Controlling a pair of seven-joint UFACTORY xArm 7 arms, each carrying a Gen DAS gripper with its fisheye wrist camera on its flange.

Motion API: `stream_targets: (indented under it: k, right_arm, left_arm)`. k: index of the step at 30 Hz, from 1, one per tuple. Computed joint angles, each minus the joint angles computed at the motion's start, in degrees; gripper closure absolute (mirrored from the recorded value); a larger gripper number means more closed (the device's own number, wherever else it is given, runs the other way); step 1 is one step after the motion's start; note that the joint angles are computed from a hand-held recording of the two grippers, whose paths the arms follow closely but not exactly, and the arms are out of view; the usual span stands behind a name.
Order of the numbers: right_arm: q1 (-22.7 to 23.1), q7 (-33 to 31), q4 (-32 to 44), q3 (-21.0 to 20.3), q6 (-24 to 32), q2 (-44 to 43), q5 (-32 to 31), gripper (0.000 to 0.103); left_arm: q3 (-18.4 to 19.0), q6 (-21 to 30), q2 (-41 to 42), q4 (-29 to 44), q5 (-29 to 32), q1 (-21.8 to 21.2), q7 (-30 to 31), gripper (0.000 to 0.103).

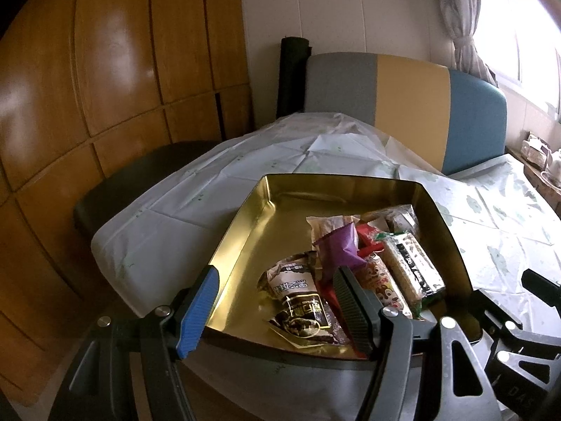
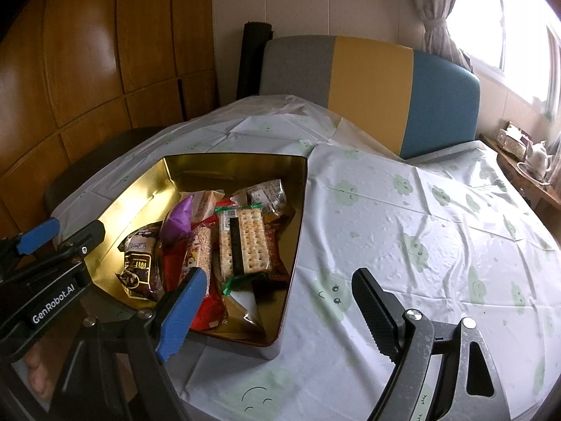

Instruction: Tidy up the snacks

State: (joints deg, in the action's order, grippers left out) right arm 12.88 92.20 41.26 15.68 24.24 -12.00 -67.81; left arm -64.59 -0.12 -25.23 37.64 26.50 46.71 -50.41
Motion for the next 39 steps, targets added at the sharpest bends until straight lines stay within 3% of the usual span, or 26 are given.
stream_targets:
  k: [23,31,34,39]
  right_arm:
    - [0.2,-0.4,0.3,0.1,0.2,0.2,0.5,0.017]
    - [0.4,-0.3,0.4,0.0,0.2,0.4,0.5,0.017]
    - [0.4,-0.1,0.4,-0.1,0.0,0.5,0.3,0.017]
    - [-0.7,0.7,-0.6,-1.2,-2.4,-0.3,-0.1,0.017]
  left_arm:
    - [1.5,1.3,1.1,0.3,1.5,-1.8,-0.7,0.034]
    - [0.3,1.1,1.5,0.8,3.4,-0.5,-1.8,0.034]
    - [-1.6,-1.8,-2.0,-0.2,2.4,2.1,-3.0,0.046]
    - [-1.2,-2.1,0.1,0.1,-0.7,1.9,0.6,0.047]
